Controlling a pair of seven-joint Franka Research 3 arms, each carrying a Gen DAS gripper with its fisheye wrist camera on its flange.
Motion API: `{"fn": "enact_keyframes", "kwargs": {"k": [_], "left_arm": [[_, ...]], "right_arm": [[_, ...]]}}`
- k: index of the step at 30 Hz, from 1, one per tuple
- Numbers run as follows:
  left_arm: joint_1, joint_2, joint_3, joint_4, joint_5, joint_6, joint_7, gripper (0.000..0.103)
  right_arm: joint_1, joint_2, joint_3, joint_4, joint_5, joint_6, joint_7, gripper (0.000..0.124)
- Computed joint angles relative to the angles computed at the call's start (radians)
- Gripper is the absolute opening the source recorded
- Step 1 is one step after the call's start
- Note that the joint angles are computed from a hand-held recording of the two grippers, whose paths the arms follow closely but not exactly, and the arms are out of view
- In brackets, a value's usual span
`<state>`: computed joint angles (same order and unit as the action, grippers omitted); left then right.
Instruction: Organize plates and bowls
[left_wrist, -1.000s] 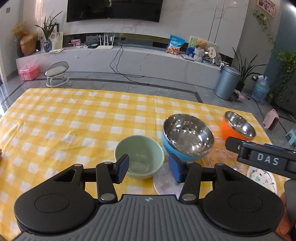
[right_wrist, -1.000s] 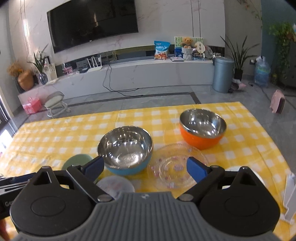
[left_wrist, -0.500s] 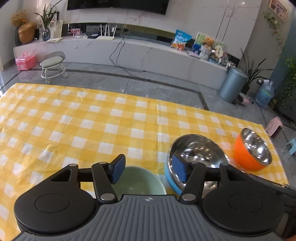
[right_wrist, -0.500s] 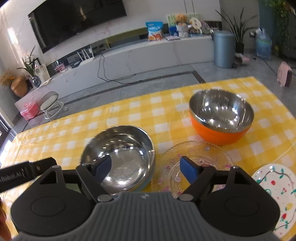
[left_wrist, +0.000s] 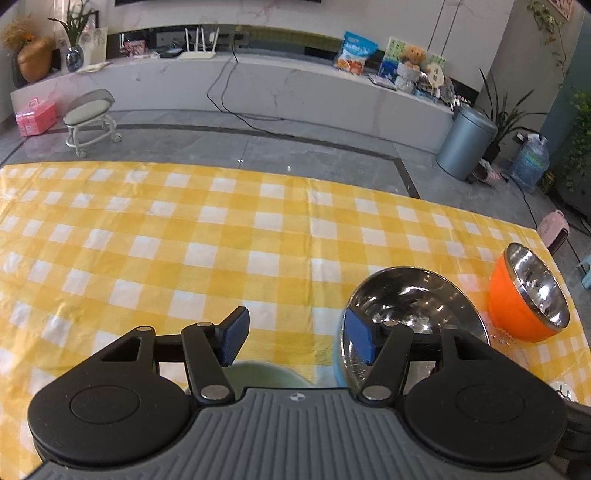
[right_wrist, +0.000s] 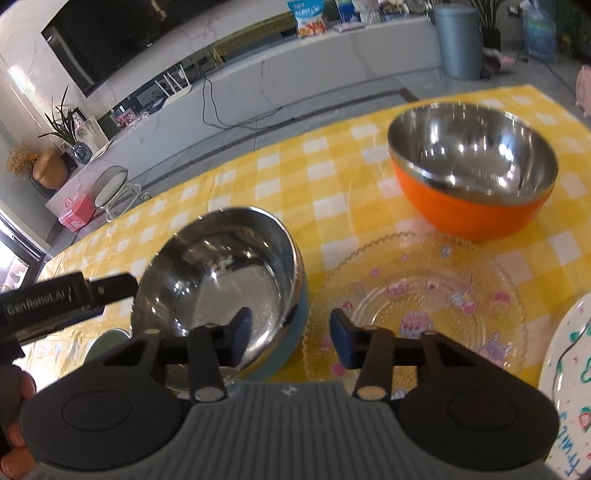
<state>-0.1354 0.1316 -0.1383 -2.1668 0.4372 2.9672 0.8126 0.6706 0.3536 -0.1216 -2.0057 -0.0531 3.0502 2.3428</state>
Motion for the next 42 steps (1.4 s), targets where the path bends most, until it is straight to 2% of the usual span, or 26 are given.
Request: {"fn": "enact_keyframes", "kwargs": {"k": [2,5,7,11,13,17,21,25,29,37,42], "left_arm": [[-0.008,0.005,0.007,0.006,0.022,-0.001,-0.017,0.070],[-0.009,0.010,0.004,0.012,0.028,-0.005,-0.016,0.070],[0.001,0.016,-0.013,0.019,-0.010,-0.022,0.027,0.070],[0.009,0.025,-0.024,0.023,-0.059,-0.016,0.076,0.065],[0.012,0.030,-0.029,0.025,-0.084,-0.015,0.101,0.059],[0.017,0.035,-0.048,0.029,-0.142,-0.018,0.157,0.048],[0.027,0.041,-0.076,0.037,-0.217,-0.020,0.249,0.031],[0.013,0.044,-0.076,0.044,-0.240,-0.022,0.277,0.021],[-0.033,0.036,-0.036,0.051,-0.163,-0.037,0.198,0.017],[-0.045,-0.049,-0.025,-0.007,-0.074,-0.012,0.093,0.013],[-0.038,-0.149,-0.036,-0.063,-0.036,-0.078,-0.016,0.010]], "right_arm": [[-0.036,0.001,0.041,-0.006,0.035,0.020,-0.029,0.041],[0.000,-0.002,0.001,-0.009,0.026,0.023,-0.018,0.041],[-0.001,-0.004,0.004,-0.013,0.030,0.027,-0.025,0.039],[-0.093,-0.003,0.107,-0.023,0.113,0.060,-0.119,0.033],[-0.100,-0.001,0.117,-0.024,0.143,0.068,-0.148,0.030],[-0.059,0.001,0.076,-0.023,0.163,0.066,-0.160,0.025],[-0.026,0.002,0.041,-0.022,0.161,0.058,-0.147,0.019],[-0.036,0.002,0.051,-0.020,0.171,0.054,-0.147,0.017],[-0.059,-0.011,0.073,-0.024,0.190,0.027,-0.150,0.016],[-0.067,-0.080,0.077,-0.062,0.160,0.008,-0.107,0.012],[-0.125,-0.146,0.163,-0.093,0.178,-0.021,-0.161,0.012]]}}
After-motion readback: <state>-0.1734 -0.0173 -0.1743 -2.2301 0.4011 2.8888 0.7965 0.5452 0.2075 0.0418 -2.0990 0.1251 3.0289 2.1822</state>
